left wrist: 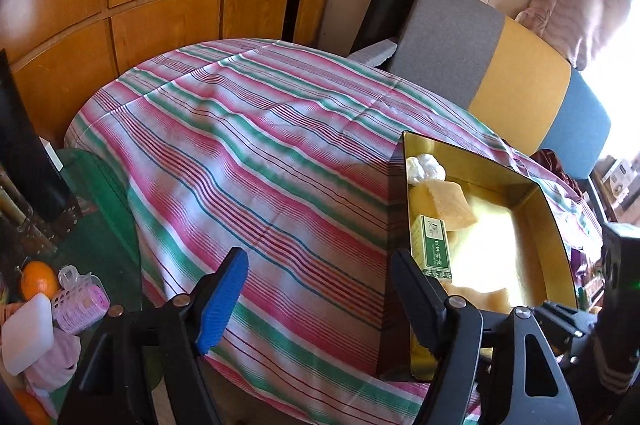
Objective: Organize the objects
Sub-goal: 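Lower the second yellow sponge into the tray and open the right gripper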
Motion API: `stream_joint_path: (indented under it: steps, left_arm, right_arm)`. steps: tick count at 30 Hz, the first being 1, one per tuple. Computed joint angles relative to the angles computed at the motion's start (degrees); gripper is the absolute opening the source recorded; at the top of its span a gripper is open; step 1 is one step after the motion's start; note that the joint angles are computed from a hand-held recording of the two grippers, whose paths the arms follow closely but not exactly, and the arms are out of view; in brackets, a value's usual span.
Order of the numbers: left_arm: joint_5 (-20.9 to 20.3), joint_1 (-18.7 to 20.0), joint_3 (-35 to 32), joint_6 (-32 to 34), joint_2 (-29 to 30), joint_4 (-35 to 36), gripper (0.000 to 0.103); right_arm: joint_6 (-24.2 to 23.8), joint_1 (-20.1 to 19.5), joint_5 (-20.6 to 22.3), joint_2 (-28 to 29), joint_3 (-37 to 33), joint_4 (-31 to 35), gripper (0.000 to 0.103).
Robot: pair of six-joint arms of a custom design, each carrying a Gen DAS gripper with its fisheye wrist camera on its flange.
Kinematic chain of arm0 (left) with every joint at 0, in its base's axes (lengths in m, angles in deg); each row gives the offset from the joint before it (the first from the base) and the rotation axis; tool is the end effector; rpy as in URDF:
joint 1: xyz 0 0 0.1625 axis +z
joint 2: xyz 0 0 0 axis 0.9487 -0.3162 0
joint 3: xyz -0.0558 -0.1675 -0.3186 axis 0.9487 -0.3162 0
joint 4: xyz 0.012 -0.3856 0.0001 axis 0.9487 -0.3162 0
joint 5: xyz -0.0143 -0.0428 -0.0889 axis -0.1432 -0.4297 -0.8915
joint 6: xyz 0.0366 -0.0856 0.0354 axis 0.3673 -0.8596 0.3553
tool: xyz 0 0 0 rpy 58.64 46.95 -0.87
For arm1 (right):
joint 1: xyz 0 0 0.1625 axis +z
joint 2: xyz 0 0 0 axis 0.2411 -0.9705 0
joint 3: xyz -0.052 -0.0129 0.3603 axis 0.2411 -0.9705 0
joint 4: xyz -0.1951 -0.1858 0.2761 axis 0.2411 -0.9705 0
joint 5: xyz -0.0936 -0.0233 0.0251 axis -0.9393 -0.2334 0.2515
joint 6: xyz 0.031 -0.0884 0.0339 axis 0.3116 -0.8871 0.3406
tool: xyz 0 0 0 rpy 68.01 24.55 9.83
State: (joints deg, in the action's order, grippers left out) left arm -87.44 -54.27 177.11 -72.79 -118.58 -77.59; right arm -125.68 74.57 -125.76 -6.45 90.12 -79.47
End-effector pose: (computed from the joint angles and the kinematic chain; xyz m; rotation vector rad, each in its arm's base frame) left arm -0.3332 -0.3280 0.0501 -0.2038 2.1888 -1.0978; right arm 0.0961 -0.4310 0.2477 1.0481 -2.6248 0.0818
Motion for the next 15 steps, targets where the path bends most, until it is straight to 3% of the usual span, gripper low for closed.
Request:
stream_joint_path:
  steps: [10, 15]
  left_arm:
    - [0.31, -0.43, -1.06, -0.51, 0.46, 1.71, 0.074]
    - [1.02, -0.74, -2.7, 0.39, 1.59, 2.52, 0.075]
  right_arm:
    - [-3.26, 0.53, 1.11, -4.6, 3.86, -6.86, 0.085]
    - [-4.95, 0.53, 1.28, -9.27, 6.84, -14.51, 0.085]
